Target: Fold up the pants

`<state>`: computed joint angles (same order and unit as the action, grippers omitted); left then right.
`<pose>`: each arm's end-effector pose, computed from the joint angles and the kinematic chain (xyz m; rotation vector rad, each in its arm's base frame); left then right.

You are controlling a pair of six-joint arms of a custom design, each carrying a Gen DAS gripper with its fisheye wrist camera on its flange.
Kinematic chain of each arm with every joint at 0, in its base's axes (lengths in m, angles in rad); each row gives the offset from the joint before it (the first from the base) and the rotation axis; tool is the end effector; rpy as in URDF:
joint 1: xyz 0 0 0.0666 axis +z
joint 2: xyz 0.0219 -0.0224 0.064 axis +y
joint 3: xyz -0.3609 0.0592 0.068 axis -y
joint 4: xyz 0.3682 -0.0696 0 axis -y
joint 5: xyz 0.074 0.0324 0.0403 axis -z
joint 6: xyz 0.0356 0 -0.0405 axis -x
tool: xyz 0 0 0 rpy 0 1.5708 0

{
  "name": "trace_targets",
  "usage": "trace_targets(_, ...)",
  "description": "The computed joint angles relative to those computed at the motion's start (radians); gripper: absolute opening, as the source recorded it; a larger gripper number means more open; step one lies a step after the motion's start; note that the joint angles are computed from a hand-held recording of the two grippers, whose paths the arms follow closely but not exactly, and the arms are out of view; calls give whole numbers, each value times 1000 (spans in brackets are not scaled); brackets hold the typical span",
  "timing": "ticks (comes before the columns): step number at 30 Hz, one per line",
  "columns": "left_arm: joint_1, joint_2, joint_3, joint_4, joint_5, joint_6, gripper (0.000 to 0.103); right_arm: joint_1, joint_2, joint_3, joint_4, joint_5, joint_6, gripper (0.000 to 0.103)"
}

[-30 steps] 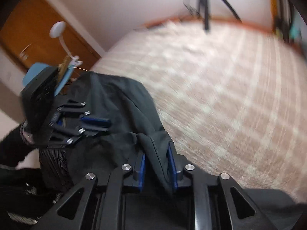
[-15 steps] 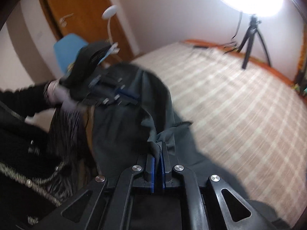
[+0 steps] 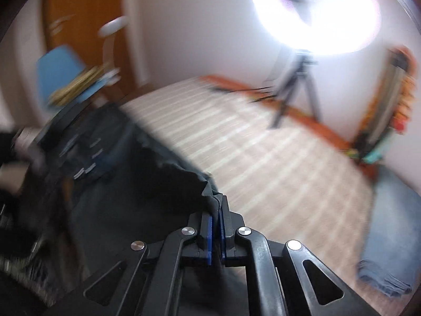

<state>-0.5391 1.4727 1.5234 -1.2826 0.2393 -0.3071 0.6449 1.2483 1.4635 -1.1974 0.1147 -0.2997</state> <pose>0.3884 -0.2426 0.4126 1.2053 2.5361 -0.3908 0.3162 0.2322 0.4820 -0.3955 2.5277 0.2219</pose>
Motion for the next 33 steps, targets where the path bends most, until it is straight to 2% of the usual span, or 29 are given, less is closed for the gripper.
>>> trace_targets(3,24,4,-6,16,16,30,14,-56,84,3,-3,25,-16,2)
trace_targets(6,44,-8,-14,20,27,53,14,-56,157,8,-35,65,-9,3)
trace_targets(8,65,-26,-20,21,24,57,14,-56,174,9,-63,50,-19,7)
trace_targets(10,98,-49,-23,22,28,77,21,-53,151,-10,-58,46,-58,35)
trace_targets(12,155,-77,-32,36,58,123,31,-52,128,-25,-44,57,-86,36)
trace_targets(15,256,-111,-46,44,103,199,38,-25,99,-7,-73,82,-157,39)
trace_targets(16,280,-116,-45,48,104,216,39,-14,93,5,-81,101,-173,44)
trace_targets(19,378,-139,-52,59,112,269,52,27,82,44,-106,162,-215,54)
trace_targets(22,506,-139,-50,44,181,330,53,77,73,85,-124,199,-264,59)
trace_targets(25,608,-143,-64,51,211,369,54,129,72,118,-124,198,-311,59)
trace_targets(28,683,-129,-72,52,215,384,54,182,88,150,-112,165,-341,59)
trace_targets(33,769,-62,-69,60,320,466,54,265,146,209,-102,151,-377,59)
